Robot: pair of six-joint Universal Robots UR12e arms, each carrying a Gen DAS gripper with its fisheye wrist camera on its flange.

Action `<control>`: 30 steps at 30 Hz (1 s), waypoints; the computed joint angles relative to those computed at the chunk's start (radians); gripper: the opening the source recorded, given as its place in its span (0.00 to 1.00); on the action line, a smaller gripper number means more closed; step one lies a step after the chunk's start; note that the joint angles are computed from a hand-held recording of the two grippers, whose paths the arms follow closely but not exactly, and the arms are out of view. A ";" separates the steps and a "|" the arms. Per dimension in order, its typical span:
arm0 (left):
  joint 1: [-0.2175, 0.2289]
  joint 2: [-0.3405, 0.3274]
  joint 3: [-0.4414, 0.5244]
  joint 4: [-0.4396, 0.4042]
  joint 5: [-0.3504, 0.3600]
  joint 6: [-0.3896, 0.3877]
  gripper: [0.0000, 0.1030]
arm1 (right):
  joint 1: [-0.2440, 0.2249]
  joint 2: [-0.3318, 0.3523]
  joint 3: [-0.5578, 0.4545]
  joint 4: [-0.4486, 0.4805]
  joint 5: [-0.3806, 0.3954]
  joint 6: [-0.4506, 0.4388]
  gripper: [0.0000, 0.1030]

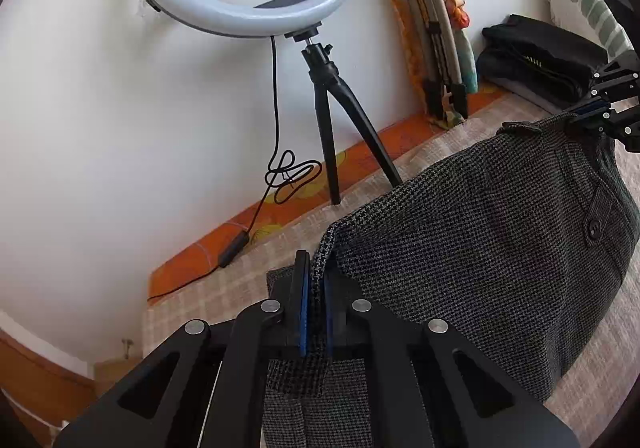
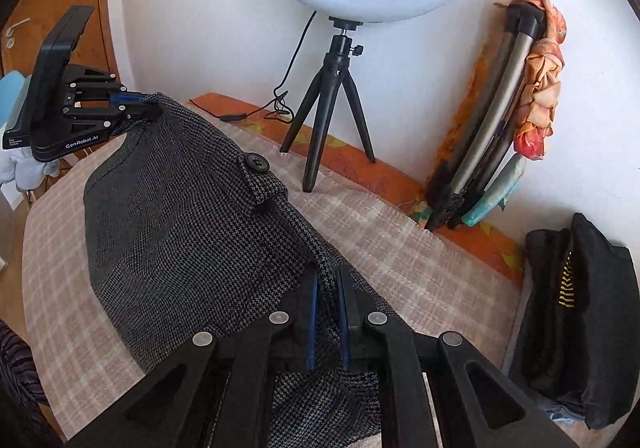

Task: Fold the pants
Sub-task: 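Carry the held leg over toward the waistband and open both grippers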

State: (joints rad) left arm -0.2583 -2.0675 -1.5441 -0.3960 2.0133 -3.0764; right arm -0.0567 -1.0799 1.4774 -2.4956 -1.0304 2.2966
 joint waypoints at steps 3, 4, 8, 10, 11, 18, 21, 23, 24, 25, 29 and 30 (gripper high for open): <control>0.017 -0.028 0.023 -0.037 -0.006 -0.017 0.05 | 0.020 0.047 -0.052 0.014 -0.035 0.001 0.06; 0.022 -0.040 0.036 -0.048 -0.006 -0.014 0.05 | 0.026 0.061 -0.067 0.022 -0.045 -0.001 0.06; 0.038 -0.070 0.060 -0.091 -0.019 -0.022 0.05 | 0.043 0.106 -0.113 0.046 -0.085 -0.008 0.06; 0.042 -0.083 0.068 -0.104 -0.025 -0.020 0.05 | 0.049 0.121 -0.126 0.052 -0.106 -0.011 0.06; 0.045 -0.090 0.073 -0.113 -0.031 -0.024 0.05 | 0.051 0.128 -0.131 0.056 -0.112 -0.010 0.06; 0.056 -0.105 0.086 -0.133 -0.072 -0.056 0.11 | 0.054 0.147 -0.152 0.078 -0.140 -0.009 0.06; 0.066 -0.084 0.067 -0.102 -0.085 -0.086 0.32 | 0.057 0.145 -0.151 0.079 -0.155 -0.010 0.06; 0.072 -0.061 0.039 -0.059 -0.072 -0.099 0.46 | 0.057 0.143 -0.152 0.081 -0.158 -0.012 0.06; 0.075 -0.047 0.025 -0.045 -0.061 -0.105 0.47 | 0.057 0.142 -0.154 0.086 -0.163 -0.011 0.06; 0.076 -0.038 0.017 -0.041 -0.037 -0.116 0.47 | 0.060 0.147 -0.160 0.089 -0.169 -0.008 0.06; 0.093 0.010 -0.030 -0.015 0.013 -0.174 0.47 | 0.065 0.151 -0.170 0.098 -0.190 0.005 0.06; 0.096 0.022 -0.046 -0.008 0.016 -0.186 0.47 | 0.066 0.150 -0.169 0.097 -0.194 0.008 0.06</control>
